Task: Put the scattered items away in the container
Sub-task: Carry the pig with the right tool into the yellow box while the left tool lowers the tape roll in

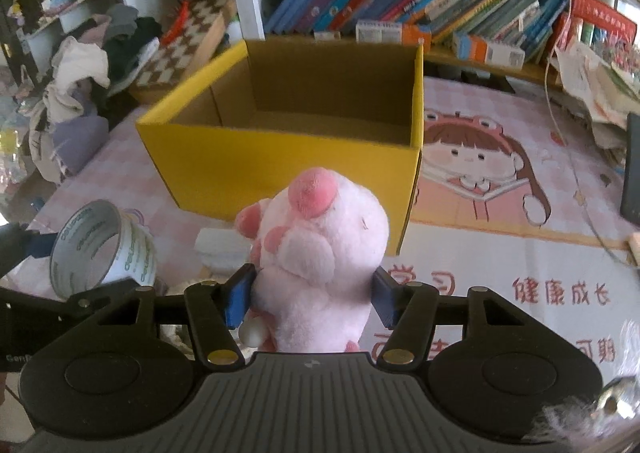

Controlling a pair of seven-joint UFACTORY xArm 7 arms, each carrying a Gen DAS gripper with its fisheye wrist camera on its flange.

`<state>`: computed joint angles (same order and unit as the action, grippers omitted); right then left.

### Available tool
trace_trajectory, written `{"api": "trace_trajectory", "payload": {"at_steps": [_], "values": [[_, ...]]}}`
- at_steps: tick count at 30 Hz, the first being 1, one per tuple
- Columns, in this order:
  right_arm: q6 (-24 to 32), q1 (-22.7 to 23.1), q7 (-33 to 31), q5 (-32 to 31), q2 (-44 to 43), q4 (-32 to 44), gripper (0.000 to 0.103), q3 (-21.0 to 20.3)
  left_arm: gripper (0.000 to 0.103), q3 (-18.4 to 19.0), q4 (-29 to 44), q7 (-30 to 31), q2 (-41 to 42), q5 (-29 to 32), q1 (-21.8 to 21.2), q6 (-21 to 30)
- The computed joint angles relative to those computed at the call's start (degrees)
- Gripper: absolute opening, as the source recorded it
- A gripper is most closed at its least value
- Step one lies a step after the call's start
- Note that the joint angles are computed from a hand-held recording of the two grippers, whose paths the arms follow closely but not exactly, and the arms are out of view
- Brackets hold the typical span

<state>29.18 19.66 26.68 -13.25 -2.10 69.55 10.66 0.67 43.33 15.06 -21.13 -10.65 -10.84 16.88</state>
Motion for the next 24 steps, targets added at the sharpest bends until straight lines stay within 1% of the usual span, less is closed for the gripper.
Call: {"api": "trace_trajectory", "payload": {"at_steps": [6,13,17,20,24], "values": [[-4.87,-0.49,-1.47,-0.58,-2.09,-0.50,0.058,-0.03,0.085,0.12,2.01,0.73,-0.26,-0.18,-0.95,-2.76],[-11.72,-1.36,-6.24,0.97,-1.70,1.47,0.058,-0.41,0.085,0.58,5.76,2.47,2.02,0.13,-2.40,-7.24],[-13.30,-1.75,-8.84,1.55,0.62,4.51,0.058,-0.83,0.085,1.53,9.01,5.21,4.91,-0.67,-4.02,-8.95],[-13.27,-1.85,-11.52,2.37,3.18,7.79,0.058,-1.40,0.085,1.75,11.87,7.41,7.81,-1.51,-4.60,-10.03],[-12.07,-1.78,-16.18,2.68,8.16,14.03,0.058,-2.20,0.085,0.63,16.97,9.45,12.73,-1.59,-3.63,-10.07]]}}
